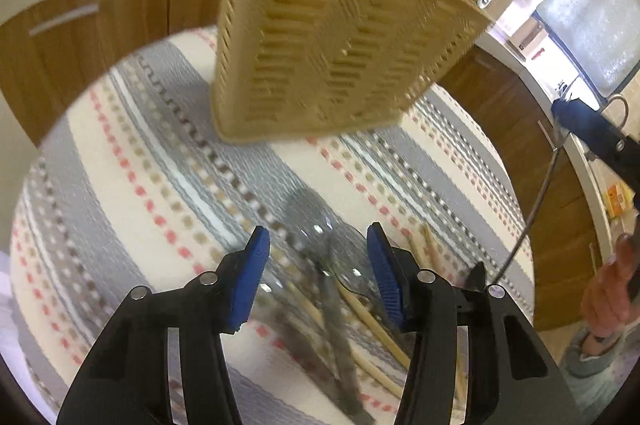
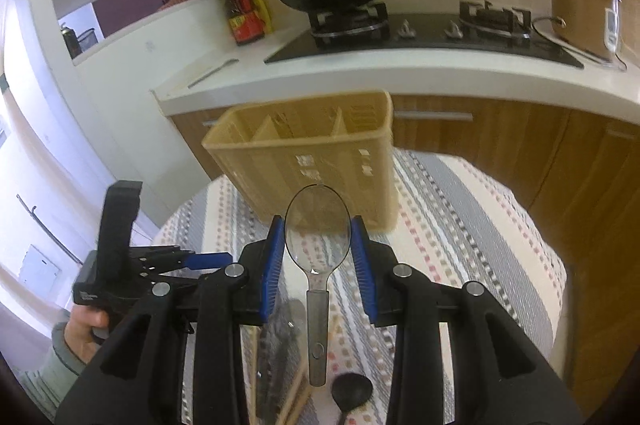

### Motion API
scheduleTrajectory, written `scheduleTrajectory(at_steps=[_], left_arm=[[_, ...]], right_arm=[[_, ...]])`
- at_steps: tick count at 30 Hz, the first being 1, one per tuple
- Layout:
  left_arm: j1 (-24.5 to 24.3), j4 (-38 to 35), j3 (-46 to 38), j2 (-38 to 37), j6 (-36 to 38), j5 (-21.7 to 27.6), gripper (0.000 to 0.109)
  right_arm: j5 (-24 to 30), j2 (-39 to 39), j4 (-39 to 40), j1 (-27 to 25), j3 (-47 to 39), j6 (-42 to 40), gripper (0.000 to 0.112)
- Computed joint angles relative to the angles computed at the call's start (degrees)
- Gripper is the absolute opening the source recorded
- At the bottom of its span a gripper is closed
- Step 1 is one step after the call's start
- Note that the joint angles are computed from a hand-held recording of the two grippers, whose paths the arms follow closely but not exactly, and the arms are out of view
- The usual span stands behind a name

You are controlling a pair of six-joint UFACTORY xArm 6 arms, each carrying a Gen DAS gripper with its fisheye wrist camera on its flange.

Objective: Organize utensils

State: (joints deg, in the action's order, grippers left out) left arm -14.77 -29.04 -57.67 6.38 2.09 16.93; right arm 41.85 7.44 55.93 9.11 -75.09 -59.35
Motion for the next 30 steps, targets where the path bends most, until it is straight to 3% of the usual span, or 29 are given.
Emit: scheduleTrajectory(at_steps=[1,5,6,8,13,22,25,30], left_arm=[[-0.4,-0.6,-0.2,0.2,0.0,0.1,0.048],[-0.9,8.6,-3.3,2.7,-9.0,2.9,0.047],[-0.9,13.7,-4.6,3.9,-13.7,3.8,0.042],[-1.1,19.6,-6.7,5.4,-18.9,5.4,0.017],[-2.3,29.4,-8.5,7.1,-26.7,5.5,0.003],[-3.7,31.6,-5.5,3.9,-23.8,0.5,0.000],[-3.5,28.4,-4.0,2.0,-19.7,-0.9,0.000],[-2.7,30.1,1.0,-2.8,-20.2,-6.4,0.000]], right_arm=[[0.8,0.3,0.1,-0.5,-0.1,0.2,0.030],[2.5,0.7,1.0,-1.6,-0.1,0.1,0.030],[2.6,0.5,1.4,-1.8,0.3,-0.3,0.030],[3.1,0.0,1.8,-2.3,0.9,-0.9,0.030],[3.7,-0.6,1.6,-2.9,1.5,-1.2,0.030],[4.6,-1.0,1.9,-3.5,1.9,-1.0,0.030],[4.6,-1.1,2.0,-3.3,2.0,-1.0,0.030],[3.4,-2.3,2.7,-2.5,2.9,-1.6,0.030]])
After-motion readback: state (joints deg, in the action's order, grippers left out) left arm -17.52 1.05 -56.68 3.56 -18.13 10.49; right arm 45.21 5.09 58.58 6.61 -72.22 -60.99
